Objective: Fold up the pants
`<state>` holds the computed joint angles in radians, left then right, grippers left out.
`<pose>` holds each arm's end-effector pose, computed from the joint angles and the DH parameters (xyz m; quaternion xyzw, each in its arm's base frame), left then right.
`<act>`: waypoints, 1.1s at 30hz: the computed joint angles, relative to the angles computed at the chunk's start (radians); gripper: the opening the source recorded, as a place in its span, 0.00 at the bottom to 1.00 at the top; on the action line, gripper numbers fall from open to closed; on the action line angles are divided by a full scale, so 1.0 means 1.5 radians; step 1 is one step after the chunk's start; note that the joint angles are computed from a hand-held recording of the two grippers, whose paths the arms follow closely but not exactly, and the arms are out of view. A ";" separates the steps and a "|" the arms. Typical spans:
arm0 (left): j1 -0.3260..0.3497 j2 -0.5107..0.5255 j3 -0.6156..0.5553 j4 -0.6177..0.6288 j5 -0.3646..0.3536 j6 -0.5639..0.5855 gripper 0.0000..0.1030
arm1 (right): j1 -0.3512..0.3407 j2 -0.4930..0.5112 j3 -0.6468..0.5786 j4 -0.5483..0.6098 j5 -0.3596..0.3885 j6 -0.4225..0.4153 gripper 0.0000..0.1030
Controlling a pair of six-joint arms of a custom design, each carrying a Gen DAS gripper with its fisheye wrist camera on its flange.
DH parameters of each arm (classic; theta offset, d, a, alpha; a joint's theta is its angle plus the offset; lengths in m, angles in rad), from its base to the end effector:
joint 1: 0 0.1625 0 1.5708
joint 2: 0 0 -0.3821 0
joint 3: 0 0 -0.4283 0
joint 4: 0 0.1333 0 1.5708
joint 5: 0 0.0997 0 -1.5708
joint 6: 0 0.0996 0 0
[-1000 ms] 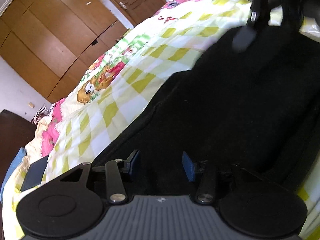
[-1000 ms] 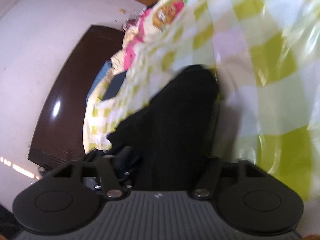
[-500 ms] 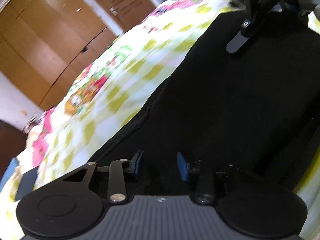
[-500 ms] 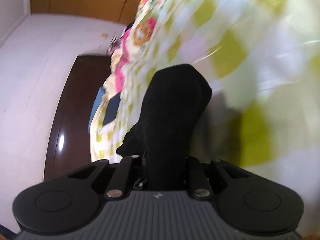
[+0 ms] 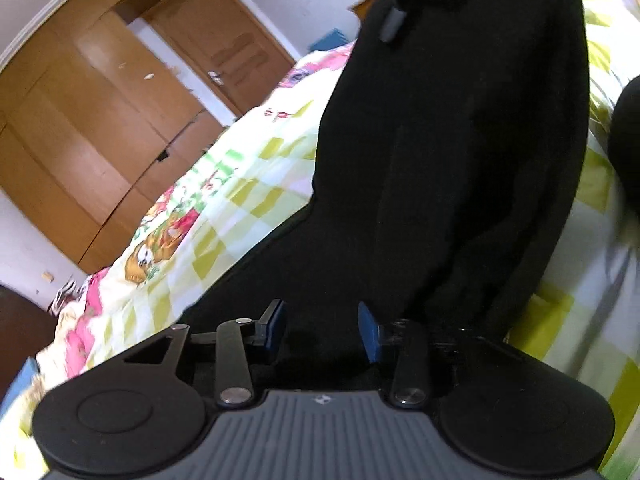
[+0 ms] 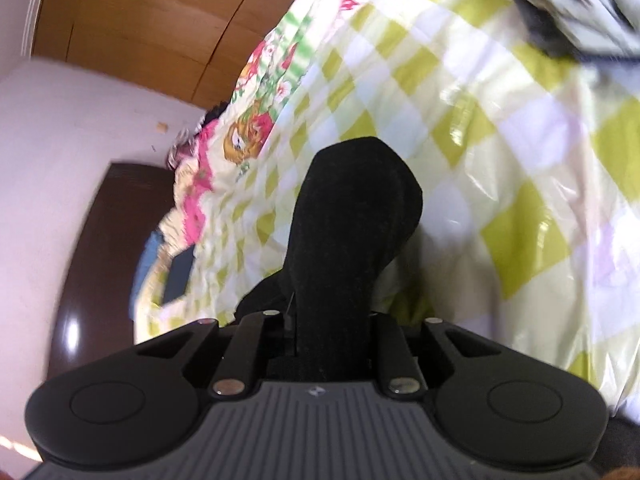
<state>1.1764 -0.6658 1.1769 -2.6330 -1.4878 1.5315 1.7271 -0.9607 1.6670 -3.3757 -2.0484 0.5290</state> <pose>-0.1809 -0.8031 0.1567 0.7828 0.5583 -0.2076 0.1800 0.1906 -0.6471 0.2462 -0.2749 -0.7915 0.5456 0.0196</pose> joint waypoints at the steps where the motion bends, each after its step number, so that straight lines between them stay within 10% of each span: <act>1: 0.002 -0.002 0.007 -0.012 -0.008 0.002 0.50 | 0.010 0.011 -0.026 0.023 -0.018 0.000 0.17; 14: 0.017 0.034 -0.123 0.172 -0.044 -0.142 0.52 | 0.087 0.285 -0.455 0.293 -0.172 -0.030 0.20; 20: 0.029 0.060 -0.202 0.244 -0.053 -0.197 0.60 | 0.091 0.465 -0.725 0.501 -0.157 -0.038 0.48; 33: 0.038 0.090 -0.334 0.313 0.036 -0.298 0.76 | 0.095 0.302 -0.405 0.222 -0.097 -0.165 0.56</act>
<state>1.2337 -0.5313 0.6766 -2.1633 -1.4332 1.0848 1.8697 -0.5073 1.0600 -3.0423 -2.1938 0.2810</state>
